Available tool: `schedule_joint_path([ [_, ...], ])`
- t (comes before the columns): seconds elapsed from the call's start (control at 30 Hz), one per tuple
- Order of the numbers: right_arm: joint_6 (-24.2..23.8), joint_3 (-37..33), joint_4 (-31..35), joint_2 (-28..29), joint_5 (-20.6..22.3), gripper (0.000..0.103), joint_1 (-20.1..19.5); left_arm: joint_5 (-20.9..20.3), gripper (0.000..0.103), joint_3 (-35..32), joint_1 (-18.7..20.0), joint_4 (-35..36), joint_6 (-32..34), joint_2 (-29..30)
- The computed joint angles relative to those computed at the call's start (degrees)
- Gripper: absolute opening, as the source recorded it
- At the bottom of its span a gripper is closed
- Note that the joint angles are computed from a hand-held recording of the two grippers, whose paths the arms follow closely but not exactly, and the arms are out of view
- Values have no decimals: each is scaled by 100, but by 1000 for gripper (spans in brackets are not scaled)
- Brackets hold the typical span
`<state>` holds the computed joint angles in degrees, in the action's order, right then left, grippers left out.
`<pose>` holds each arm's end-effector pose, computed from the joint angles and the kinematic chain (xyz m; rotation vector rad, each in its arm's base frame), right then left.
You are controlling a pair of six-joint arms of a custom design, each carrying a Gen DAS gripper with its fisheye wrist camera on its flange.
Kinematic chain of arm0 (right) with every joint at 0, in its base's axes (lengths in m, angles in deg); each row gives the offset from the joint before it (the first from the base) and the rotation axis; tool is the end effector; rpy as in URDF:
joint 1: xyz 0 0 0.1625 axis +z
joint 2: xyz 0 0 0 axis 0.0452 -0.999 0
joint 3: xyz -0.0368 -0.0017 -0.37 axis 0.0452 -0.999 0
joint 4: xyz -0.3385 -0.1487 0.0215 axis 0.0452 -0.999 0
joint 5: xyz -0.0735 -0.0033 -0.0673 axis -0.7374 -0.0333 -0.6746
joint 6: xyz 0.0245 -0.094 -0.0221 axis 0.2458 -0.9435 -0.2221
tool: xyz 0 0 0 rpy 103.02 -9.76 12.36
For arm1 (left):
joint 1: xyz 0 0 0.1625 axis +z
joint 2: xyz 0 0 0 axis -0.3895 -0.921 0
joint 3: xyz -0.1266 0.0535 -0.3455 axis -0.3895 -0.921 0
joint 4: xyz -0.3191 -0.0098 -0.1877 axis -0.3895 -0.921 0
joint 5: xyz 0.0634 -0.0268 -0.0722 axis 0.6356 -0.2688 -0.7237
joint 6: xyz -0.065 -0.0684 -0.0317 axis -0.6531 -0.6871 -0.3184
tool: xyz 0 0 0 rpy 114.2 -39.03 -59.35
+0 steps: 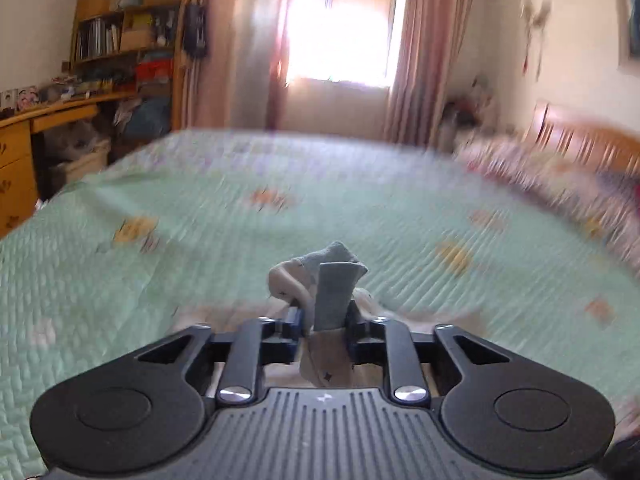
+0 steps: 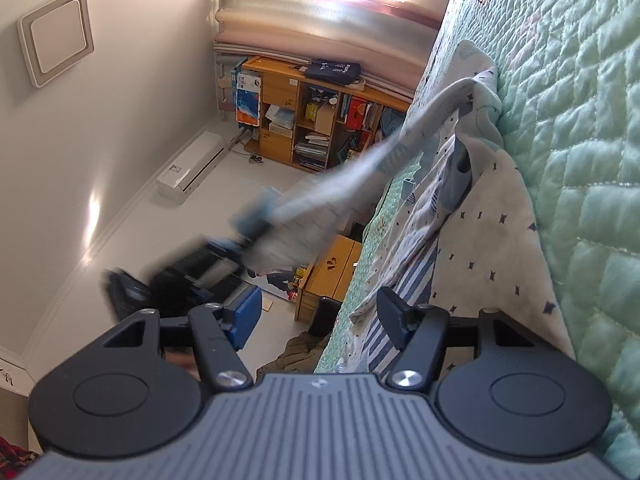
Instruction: Fold clothes
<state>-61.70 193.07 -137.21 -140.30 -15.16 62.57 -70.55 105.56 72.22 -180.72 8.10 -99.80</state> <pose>-0.0314 -0.5848 0.2359 -0.0821 2.1665 -1.0897 -0.3046 -0.6701 0.1557 0.6378 2.2532 -1.1092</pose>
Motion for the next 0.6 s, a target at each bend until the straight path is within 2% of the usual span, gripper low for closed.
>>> schedule_joint_path([
  [0.03, 7, 2, 2, 1, 14, 65, -6, 121, 30, 5, 128, 260, -180, 20],
  [0.07, 4, 7, 11, -4, 25, 65, -13, 100, 30, 85, 265, 463, -481, -22],
  [0.1, -15, 14, 28, -16, 26, 65, -17, -33, 34, 222, 392, 425, -688, -80],
  [0.17, -7, 9, 58, -50, 0, 65, 4, -266, 38, 507, 494, -199, -570, -142],
  [0.2, 8, 4, 66, -60, -3, 65, 11, -225, 39, 500, 479, -306, -481, -108],
  [0.27, 40, -1, 67, -65, 5, 65, 14, -261, 37, 380, 458, -90, -493, -91],
  [0.33, 65, -3, 64, -65, 15, 65, 14, -336, 22, 261, 443, 142, -509, -83],
  [0.43, 47, 1, 90, -81, 17, 65, 8, -438, 15, 124, 408, 86, -215, -76],
  [0.6, 40, 3, 133, -101, 44, 65, -7, -284, 15, 176, 225, -840, 743, -53],
])
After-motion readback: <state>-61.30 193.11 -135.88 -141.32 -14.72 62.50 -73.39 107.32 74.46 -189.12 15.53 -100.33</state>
